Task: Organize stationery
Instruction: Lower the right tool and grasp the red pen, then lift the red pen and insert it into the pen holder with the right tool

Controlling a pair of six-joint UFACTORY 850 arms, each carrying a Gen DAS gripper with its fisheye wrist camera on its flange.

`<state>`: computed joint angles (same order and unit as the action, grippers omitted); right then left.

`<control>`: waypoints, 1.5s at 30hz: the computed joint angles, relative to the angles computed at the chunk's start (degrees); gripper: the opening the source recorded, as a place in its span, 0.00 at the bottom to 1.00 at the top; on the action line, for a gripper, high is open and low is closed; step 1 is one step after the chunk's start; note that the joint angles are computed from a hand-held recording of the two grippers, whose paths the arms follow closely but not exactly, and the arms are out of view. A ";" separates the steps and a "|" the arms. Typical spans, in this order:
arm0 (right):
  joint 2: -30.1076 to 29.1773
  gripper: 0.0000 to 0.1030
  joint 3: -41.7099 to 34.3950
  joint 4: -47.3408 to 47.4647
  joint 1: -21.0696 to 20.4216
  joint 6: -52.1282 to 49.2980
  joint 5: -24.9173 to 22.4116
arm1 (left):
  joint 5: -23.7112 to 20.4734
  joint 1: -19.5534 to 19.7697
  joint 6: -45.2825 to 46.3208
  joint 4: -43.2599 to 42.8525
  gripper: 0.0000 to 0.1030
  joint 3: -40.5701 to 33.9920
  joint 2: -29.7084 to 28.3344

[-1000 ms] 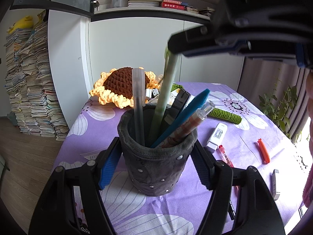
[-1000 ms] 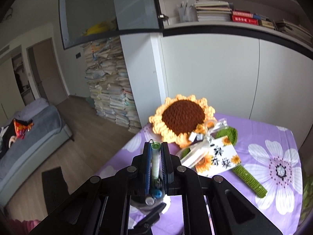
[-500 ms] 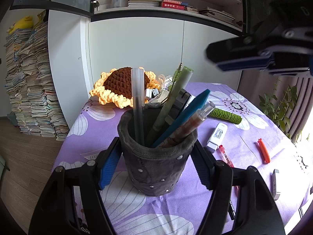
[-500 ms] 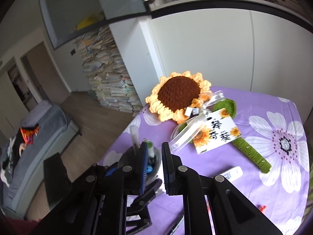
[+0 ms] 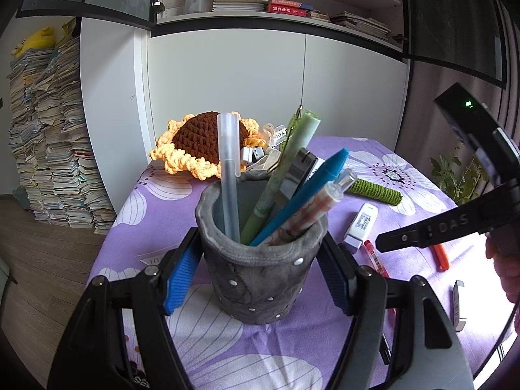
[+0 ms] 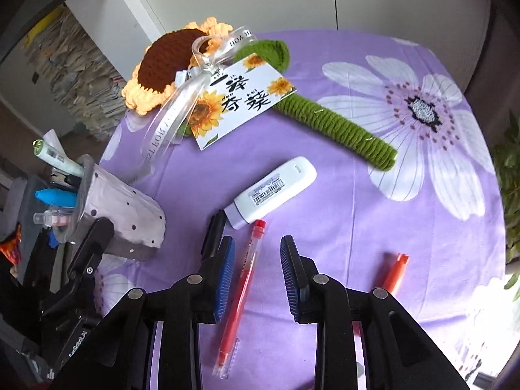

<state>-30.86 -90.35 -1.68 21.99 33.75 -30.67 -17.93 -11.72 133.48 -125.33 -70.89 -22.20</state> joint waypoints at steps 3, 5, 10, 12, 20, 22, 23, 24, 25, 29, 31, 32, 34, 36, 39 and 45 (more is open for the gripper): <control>-1.66 0.28 -2.15 -2.29 0.09 1.91 -2.38 | -0.03 0.02 -0.48 0.40 0.67 -0.12 -0.07; -2.55 0.28 -3.26 -1.14 -0.04 0.85 -3.76 | -0.01 0.03 -0.68 0.61 0.67 -0.17 -0.10; -4.38 0.28 -5.23 1.10 -0.19 -1.32 -5.45 | -0.04 0.01 -0.66 0.60 0.67 0.05 -0.02; -5.13 0.28 -6.28 0.42 -0.10 -1.24 -5.93 | -0.02 -0.05 -0.35 0.28 0.67 0.15 0.02; -7.09 0.11 -9.31 -2.26 0.98 -1.82 -7.35 | 0.01 -0.04 -0.38 0.34 0.67 0.14 0.02; -6.10 0.10 -8.09 -6.93 1.92 0.91 -6.12 | 0.09 -0.03 -0.46 0.45 0.67 0.10 -0.01; -5.26 0.10 -7.16 -9.01 2.34 2.23 -5.17 | 0.17 -0.08 -0.54 0.51 0.67 0.13 0.03; -3.99 0.10 -5.83 -9.38 2.53 2.38 -3.64 | 0.17 -0.05 -0.63 0.61 0.67 0.18 0.08; -2.81 0.10 -4.68 -8.69 2.53 1.88 -2.34 | 0.16 -0.02 -0.75 0.74 0.67 0.16 0.09; 2.79 0.10 0.22 -11.80 3.14 4.21 2.91 | 0.23 -0.03 -0.82 0.82 0.67 0.12 0.08; 5.11 0.10 1.58 -15.17 3.82 6.92 5.39 | 0.18 -0.01 -0.81 0.81 0.67 0.13 0.08; 6.10 0.10 2.20 -16.79 4.09 8.22 6.41 | 0.18 -0.01 -0.81 0.81 0.67 0.13 0.08; 7.95 0.10 3.06 -21.25 4.93 11.78 8.61 | 0.15 0.02 -0.92 0.92 0.67 0.15 0.09; 9.99 0.10 4.59 -27.55 5.52 17.05 10.45 | 0.18 0.01 -0.88 0.91 0.67 0.16 0.11; 12.08 0.10 5.23 -38.65 6.70 26.80 12.17 | 0.21 -0.02 -0.86 0.88 0.67 0.13 0.09; 13.78 0.10 4.03 -54.39 8.30 39.18 13.75 | 0.21 -0.02 -0.86 0.87 0.67 0.13 0.09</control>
